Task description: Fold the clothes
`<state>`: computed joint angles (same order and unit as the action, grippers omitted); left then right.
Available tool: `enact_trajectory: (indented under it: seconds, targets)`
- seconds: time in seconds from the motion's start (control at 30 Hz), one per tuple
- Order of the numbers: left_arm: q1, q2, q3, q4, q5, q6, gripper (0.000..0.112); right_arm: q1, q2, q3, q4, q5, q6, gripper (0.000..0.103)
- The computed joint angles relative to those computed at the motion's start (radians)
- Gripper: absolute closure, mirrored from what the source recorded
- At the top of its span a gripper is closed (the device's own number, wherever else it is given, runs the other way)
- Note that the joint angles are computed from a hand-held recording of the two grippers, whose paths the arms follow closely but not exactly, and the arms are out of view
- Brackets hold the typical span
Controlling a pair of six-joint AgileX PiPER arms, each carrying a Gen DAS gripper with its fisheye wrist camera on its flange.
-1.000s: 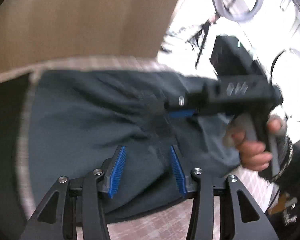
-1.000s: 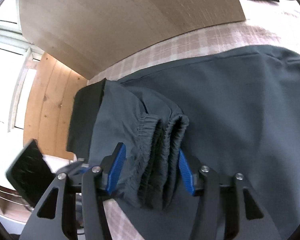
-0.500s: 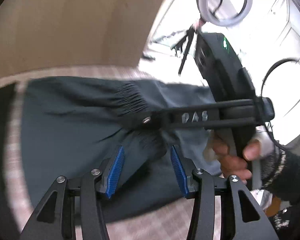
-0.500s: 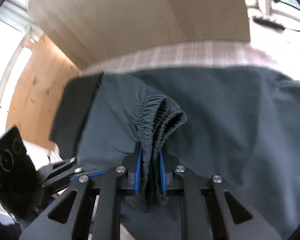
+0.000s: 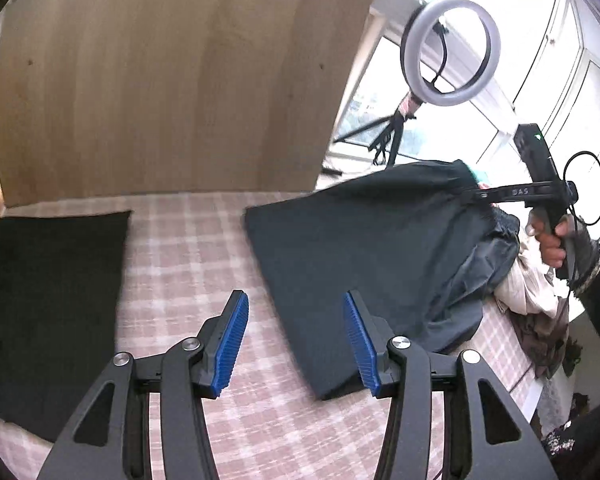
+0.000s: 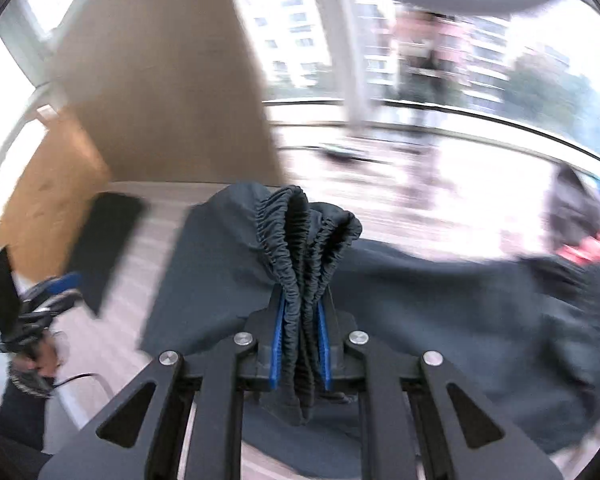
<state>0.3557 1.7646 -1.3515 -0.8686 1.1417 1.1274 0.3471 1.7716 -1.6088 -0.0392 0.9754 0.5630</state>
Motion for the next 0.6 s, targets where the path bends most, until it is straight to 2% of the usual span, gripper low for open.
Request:
enact_trajectory:
  seconds: [0.07, 0.17, 0.27, 0.4, 0.6]
  targets:
    - [-0.038, 0.001, 0.015, 0.017, -0.013, -0.011, 0.065, -0.101, -0.082, 0.125, 0.037, 0.004, -0.026, 0.089]
    - [-0.12, 0.006, 0.036, 0.041, -0.037, -0.022, 0.065, -0.183, -0.156, 0.273, -0.003, 0.007, -0.002, 0.089]
    - [-0.191, 0.012, 0.05, 0.045, -0.042, -0.027, 0.065, -0.26, -0.212, 0.382, 0.044, -0.018, -0.027, 0.089]
    - [-0.293, 0.017, 0.068, 0.066, -0.059, -0.038, 0.065, -0.276, -0.199, 0.407, 0.015, -0.003, -0.008, 0.089]
    - [-0.369, 0.03, 0.079, 0.095, -0.105, -0.058, 0.065, -0.205, -0.132, 0.372, -0.168, 0.072, 0.119, 0.089]
